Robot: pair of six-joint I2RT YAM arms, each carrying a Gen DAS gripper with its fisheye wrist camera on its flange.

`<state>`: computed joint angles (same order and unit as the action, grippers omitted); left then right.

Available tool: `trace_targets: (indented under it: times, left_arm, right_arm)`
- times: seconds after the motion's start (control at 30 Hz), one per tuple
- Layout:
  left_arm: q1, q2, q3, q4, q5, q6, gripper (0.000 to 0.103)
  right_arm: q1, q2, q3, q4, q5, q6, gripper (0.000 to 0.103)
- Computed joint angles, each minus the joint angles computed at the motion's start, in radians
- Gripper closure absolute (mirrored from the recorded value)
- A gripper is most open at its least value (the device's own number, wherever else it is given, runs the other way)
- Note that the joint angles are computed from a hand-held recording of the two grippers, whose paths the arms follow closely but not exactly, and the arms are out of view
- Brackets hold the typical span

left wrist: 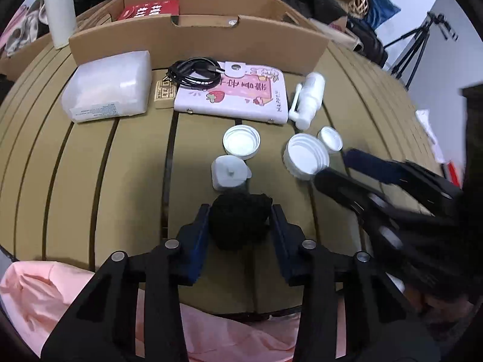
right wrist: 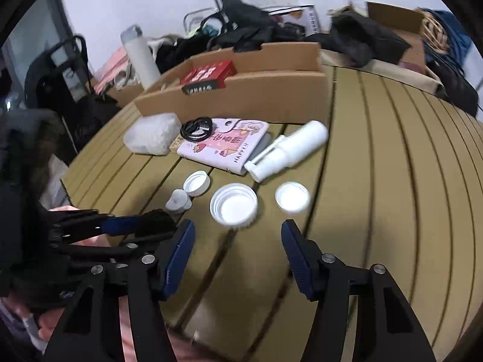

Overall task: Organize objects
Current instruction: 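Carry the black cloth into the tray with the left gripper while the right gripper carries a white lid there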

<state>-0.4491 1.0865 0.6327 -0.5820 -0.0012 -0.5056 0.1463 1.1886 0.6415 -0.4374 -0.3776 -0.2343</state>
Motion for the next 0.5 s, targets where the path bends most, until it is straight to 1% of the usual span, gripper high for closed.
trace_targets:
  times: [0.03,0.1,0.13,0.2,0.23,0.3,0.4,0.5]
  left_arm:
    - [0.008,-0.014,-0.009,0.002,0.013,0.0,0.068]
    - [0.009,-0.028,-0.015,-0.007,0.017,0.003,0.068]
    - [0.004,-0.034,-0.016,-0.015,0.014,0.003,0.068]
    - [0.006,-0.041,-0.015,-0.024,0.015,-0.001,0.068]
    - [0.003,-0.05,-0.014,-0.029,0.005,-0.008,0.068]
    - [0.002,-0.079,-0.005,-0.054,-0.012,-0.012,0.068]
    - [-0.02,-0.178,0.034,-0.151,-0.06,-0.033,0.068]
    - [-0.054,-0.274,0.092,-0.269,-0.125,-0.058,0.068]
  right_arm:
    - [0.023,0.034,0.007,0.024,0.032,0.006,0.05]
    - [0.048,0.086,0.022,0.047,0.041,0.004,0.052]
    - [0.05,0.097,0.028,0.046,0.039,-0.001,0.056]
    - [0.067,0.117,0.033,0.049,0.044,-0.007,0.059]
    - [0.075,0.111,0.027,0.059,0.054,-0.006,0.059]
    - [0.08,0.106,0.032,0.042,0.047,-0.008,0.06]
    - [0.08,0.03,0.025,0.006,0.05,-0.006,0.06]
    - [0.064,-0.105,0.029,-0.092,0.046,-0.029,0.06]
